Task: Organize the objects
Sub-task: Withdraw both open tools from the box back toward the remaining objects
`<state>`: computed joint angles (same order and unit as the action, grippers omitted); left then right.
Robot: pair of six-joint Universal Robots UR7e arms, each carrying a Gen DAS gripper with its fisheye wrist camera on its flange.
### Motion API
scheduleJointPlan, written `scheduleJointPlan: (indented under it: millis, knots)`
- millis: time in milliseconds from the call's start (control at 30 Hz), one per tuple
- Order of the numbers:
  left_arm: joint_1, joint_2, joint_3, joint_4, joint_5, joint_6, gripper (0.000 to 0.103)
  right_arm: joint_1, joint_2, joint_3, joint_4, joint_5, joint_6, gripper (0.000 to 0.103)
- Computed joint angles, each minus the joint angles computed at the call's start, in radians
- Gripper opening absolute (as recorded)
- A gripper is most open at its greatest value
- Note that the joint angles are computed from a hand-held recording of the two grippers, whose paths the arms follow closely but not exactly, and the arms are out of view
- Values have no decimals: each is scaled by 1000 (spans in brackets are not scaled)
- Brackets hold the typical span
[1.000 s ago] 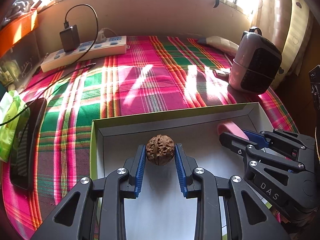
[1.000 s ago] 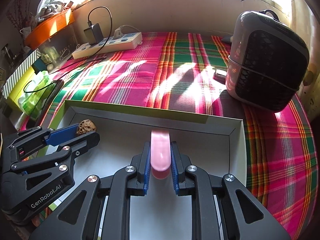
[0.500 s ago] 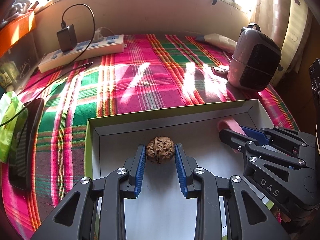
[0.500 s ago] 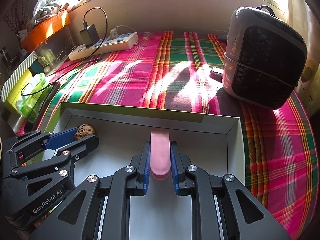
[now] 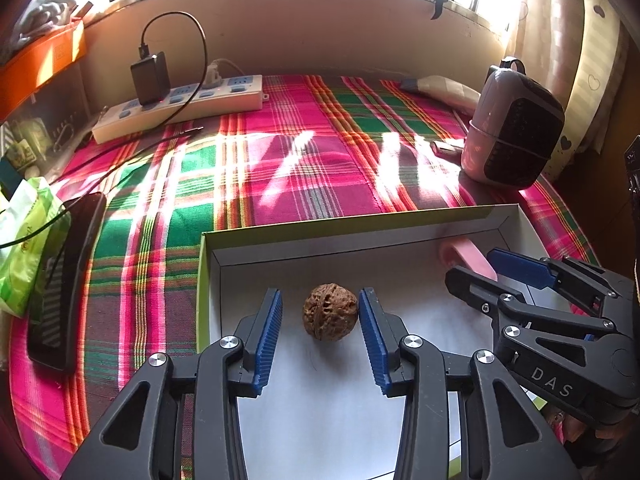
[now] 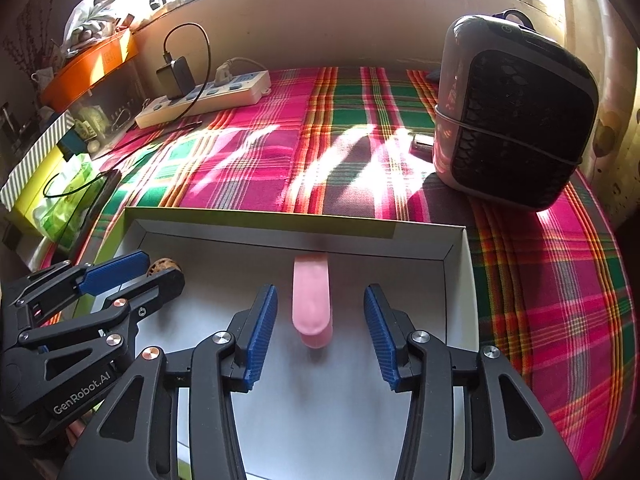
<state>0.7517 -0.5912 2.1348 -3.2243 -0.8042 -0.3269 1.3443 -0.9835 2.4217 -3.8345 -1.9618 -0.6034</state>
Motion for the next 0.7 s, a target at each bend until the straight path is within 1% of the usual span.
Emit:
scheduleJointPlan:
  millis: [300,567,700]
  knots:
    - [-24,-22,44,-25,9,-30,38,0,-16,40,-45,10,-1,49]
    - [-74,-44,113,-73,33,-60,38,6,-20,93,-123,27,-22,49]
    - [-107,-55,147,-81,64,-84,38,5,-16,124,-169,31,-33,49]
